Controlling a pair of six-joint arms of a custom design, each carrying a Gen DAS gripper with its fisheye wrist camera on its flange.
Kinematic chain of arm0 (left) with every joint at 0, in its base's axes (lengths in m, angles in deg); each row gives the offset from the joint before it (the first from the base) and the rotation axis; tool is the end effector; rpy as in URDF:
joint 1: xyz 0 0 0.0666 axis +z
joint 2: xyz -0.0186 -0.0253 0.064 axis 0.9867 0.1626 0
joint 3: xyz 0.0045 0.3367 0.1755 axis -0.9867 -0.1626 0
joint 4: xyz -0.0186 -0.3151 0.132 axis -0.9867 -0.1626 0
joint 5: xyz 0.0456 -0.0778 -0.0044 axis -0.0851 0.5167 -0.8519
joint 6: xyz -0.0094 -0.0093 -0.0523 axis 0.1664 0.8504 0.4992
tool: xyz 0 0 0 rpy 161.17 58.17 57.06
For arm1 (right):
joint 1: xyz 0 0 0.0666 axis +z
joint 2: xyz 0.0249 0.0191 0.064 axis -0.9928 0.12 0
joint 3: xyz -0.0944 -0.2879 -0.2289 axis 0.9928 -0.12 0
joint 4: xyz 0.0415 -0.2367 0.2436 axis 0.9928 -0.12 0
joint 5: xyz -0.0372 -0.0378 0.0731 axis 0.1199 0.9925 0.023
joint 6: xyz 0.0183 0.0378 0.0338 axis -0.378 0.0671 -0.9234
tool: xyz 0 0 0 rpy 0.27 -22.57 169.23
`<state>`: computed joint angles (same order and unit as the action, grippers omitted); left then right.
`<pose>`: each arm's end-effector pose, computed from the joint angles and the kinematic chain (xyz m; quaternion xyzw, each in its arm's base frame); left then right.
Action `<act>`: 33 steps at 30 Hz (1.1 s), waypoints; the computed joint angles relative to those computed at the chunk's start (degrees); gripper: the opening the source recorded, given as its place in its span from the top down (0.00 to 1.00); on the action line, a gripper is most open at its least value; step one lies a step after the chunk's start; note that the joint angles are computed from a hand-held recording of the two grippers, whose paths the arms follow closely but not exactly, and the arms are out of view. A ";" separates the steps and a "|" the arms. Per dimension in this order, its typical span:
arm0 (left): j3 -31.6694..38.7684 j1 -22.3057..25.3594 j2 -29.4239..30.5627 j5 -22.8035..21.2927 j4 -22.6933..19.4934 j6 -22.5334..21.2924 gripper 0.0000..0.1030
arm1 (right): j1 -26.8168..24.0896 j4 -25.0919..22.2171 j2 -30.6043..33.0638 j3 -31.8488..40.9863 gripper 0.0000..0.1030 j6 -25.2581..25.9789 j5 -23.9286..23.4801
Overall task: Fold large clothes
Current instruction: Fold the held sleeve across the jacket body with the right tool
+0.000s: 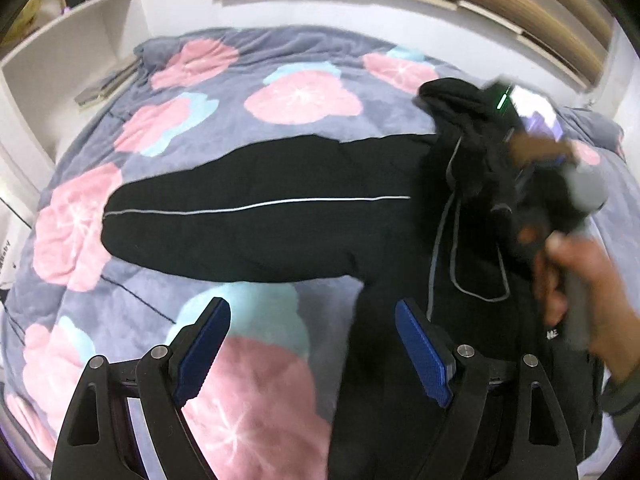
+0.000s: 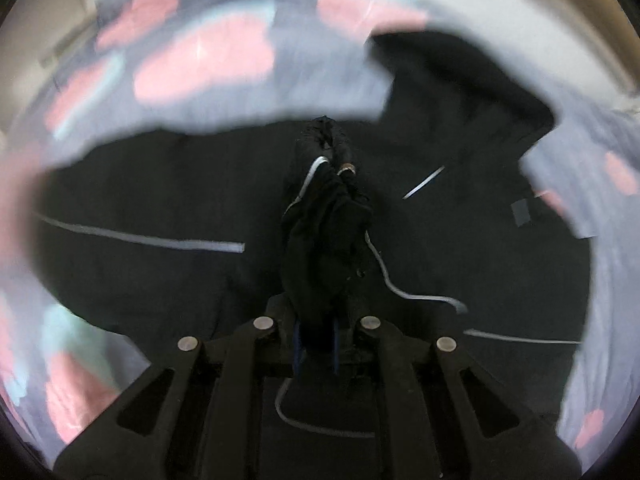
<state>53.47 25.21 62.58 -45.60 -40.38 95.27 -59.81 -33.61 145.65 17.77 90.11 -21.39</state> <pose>0.2210 -0.2923 0.4831 -0.1697 0.9525 0.0360 0.2501 0.4676 0.2001 0.4160 -0.2324 0.9572 0.0188 0.1714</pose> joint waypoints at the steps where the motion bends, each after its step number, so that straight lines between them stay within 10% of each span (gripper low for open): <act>1: -1.25 1.11 -0.30 0.76 1.42 -0.65 0.17 | 0.51 0.53 1.24 -1.07 0.86 0.19 0.14; 6: -5.36 5.79 0.08 4.75 7.13 -4.66 0.17 | 1.61 2.86 2.91 -4.92 0.51 2.55 -2.01; 14: 2.04 10.71 7.15 7.16 20.38 -18.25 0.17 | -12.70 -0.74 -5.41 -3.57 0.32 7.99 -17.58; 20: 11.43 12.89 20.32 17.27 31.76 -27.27 0.17 | -22.07 3.05 -3.84 -5.48 0.48 6.34 -7.45; 33: 19.47 12.95 33.06 17.45 22.25 -26.43 0.17 | -22.70 6.04 3.21 -9.26 0.61 4.11 -1.00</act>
